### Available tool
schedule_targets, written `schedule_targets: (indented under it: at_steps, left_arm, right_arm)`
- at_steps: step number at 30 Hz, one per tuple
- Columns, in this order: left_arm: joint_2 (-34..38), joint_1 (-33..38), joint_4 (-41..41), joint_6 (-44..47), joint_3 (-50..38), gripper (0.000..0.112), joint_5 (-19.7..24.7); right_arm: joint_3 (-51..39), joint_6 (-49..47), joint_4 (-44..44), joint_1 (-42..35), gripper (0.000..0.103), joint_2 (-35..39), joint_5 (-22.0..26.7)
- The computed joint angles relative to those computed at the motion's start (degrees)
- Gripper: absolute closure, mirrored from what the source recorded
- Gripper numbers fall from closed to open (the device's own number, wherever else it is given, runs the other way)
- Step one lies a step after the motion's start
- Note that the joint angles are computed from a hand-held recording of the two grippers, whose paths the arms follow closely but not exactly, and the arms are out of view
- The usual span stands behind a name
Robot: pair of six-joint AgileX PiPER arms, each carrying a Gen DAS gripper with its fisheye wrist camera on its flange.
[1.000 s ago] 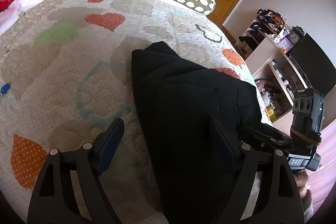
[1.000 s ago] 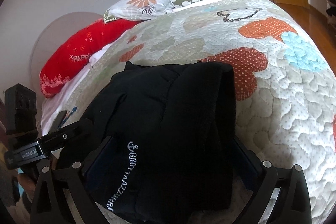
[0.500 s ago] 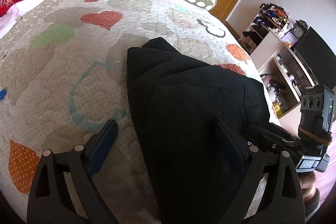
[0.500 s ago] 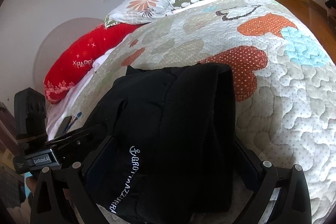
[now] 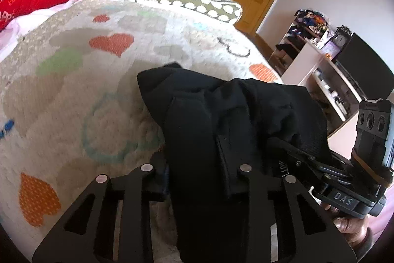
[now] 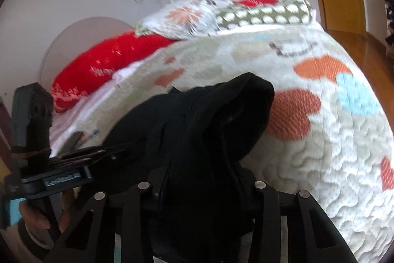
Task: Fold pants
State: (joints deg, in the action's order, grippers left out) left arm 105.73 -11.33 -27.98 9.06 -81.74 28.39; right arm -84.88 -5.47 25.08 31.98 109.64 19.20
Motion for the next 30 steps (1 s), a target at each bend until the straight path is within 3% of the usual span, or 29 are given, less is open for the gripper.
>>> schedule_targets:
  at_steps: [6,9,11,13,15,16,19,21,24,28,30]
  left_arm:
    - [1.9,1.8,6.2,-4.3,-8.7,0.084,2.6]
    - [6.2,3.2,7.4,-4.6,-15.1,0.084,6.0]
    - [10.7,3.8,10.7,-8.1,-20.3,0.08,9.2]
    - [15.6,3.5,17.6,-14.2,-26.1,0.073,14.1]
    - [16.6,5.0,15.4,-13.5,-24.4,0.053,12.4]
    - [15.7,6.1,11.9,-11.2,-22.1,0.051,10.9]
    - [15.2,7.6,9.4,-8.5,-22.7,0.051,13.2]
    - [13.1,8.3,8.7,-7.6,-20.1,0.051,11.8]
    - [10.6,9.1,6.9,-6.3,-16.6,0.051,10.2]
    - [7.0,8.8,5.7,-5.1,-11.8,0.051,8.4]
    - [6.2,9.0,4.5,-3.4,-10.6,0.05,8.1]
  right_arm:
    - [-10.3,9.5,-11.1,1.1,0.063,3.1,3.0]
    - [-15.5,11.5,-11.3,0.4,0.063,6.1,3.4]
    - [-22.0,15.2,-13.8,-0.3,0.061,10.6,7.9]
    - [-31.5,22.4,-20.1,-0.5,0.055,17.3,16.7]
    - [-34.5,25.7,-23.2,-0.8,0.055,20.6,21.6]
    - [-32.6,24.7,-21.4,-1.4,0.055,20.0,21.1]
    - [-21.7,19.1,-12.1,-3.3,0.055,13.9,13.1]
    - [-18.8,18.0,-9.8,-3.7,0.054,11.7,11.3]
    - [-18.4,19.4,-12.1,-3.0,0.052,10.8,11.2]
    - [-25.9,21.6,-14.2,-2.3,0.049,15.9,18.4]
    - [-24.7,21.6,-13.2,-2.5,0.048,16.2,16.8]
